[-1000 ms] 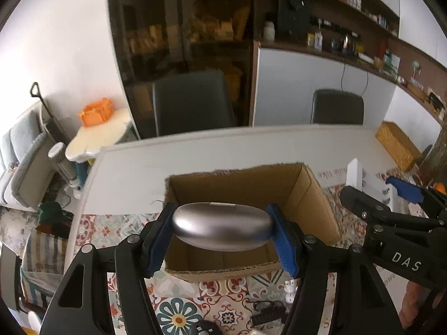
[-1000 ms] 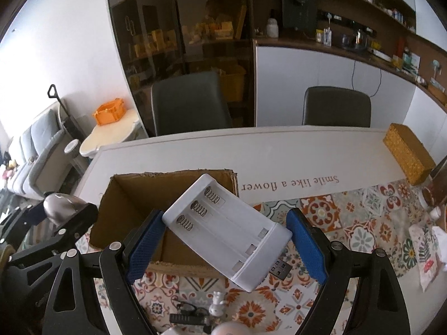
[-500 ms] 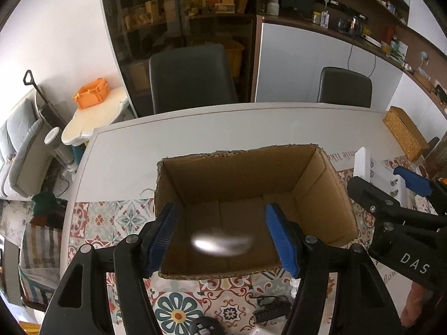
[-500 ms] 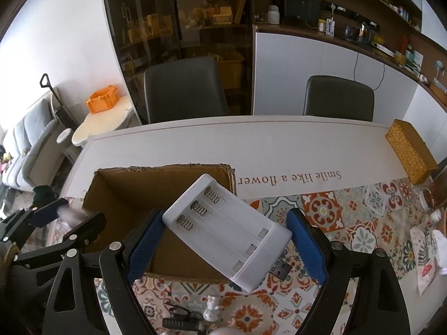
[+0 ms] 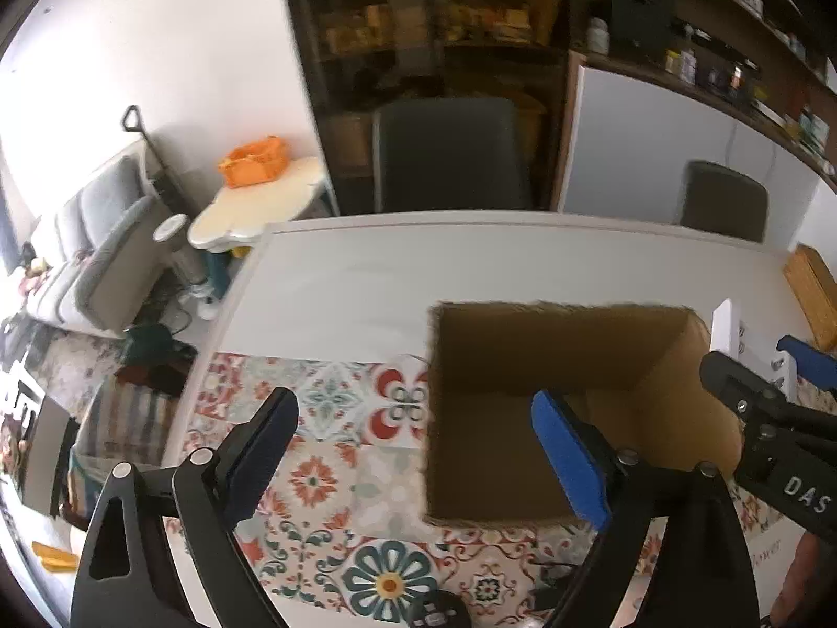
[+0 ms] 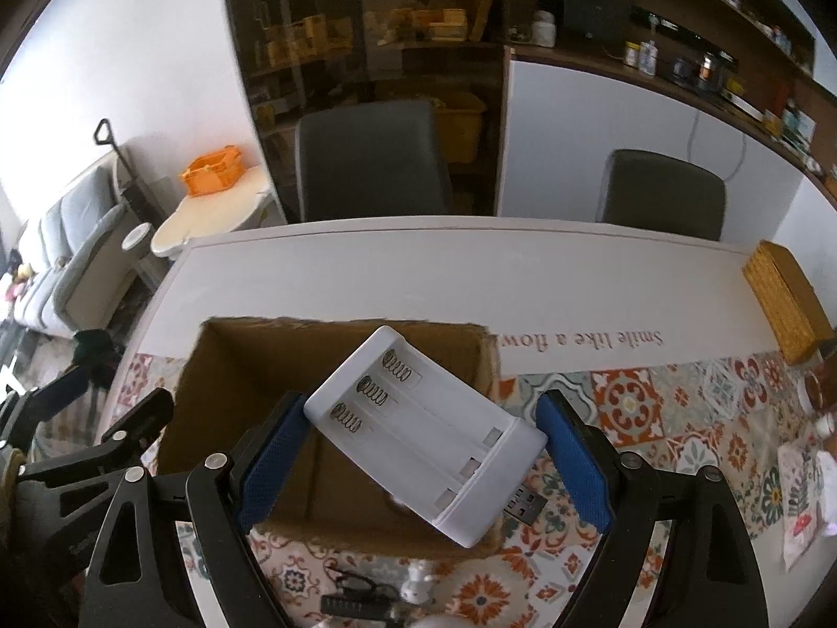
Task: Organize rigid objects
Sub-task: 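Open both grippers to drop the charger and silver device into the box, then move both grippers back toward the remaining items on the table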
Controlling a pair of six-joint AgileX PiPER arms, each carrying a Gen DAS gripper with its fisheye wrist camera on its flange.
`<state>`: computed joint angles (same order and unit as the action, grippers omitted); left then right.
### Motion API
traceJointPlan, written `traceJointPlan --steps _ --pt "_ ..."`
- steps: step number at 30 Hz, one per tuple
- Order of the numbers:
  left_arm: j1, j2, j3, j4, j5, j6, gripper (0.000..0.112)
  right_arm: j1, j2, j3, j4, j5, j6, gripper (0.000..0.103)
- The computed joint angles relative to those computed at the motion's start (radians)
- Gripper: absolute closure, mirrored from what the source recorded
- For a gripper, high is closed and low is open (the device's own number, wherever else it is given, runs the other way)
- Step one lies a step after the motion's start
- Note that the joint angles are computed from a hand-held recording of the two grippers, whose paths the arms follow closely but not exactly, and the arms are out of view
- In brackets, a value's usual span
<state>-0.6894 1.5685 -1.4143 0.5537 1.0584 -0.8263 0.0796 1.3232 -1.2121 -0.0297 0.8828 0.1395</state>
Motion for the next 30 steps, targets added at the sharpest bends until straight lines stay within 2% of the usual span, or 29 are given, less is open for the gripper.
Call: traceJointPlan --steps 5,10,17,24,30 --pt "0.001 -0.025 0.044 0.077 0.022 -0.043 0.015 0.068 0.053 -0.029 -0.034 -0.001 0.024 0.015" --pt "0.042 -0.047 0.081 0.060 0.004 -0.045 0.015 0.108 0.099 -0.045 -0.037 0.003 0.031 0.015" --pt "0.039 -0.063 0.107 0.079 0.010 -0.078 0.015 0.139 0.115 -0.042 -0.063 -0.017 0.066 0.010" --pt "0.000 -0.110 0.140 0.094 0.023 -0.108 0.015 0.139 0.062 -0.018 -0.085 0.010 0.103 0.010" --pt "-0.069 -0.163 0.170 0.127 0.059 -0.149 0.015 0.161 -0.041 0.029 -0.151 0.032 0.160 0.010"
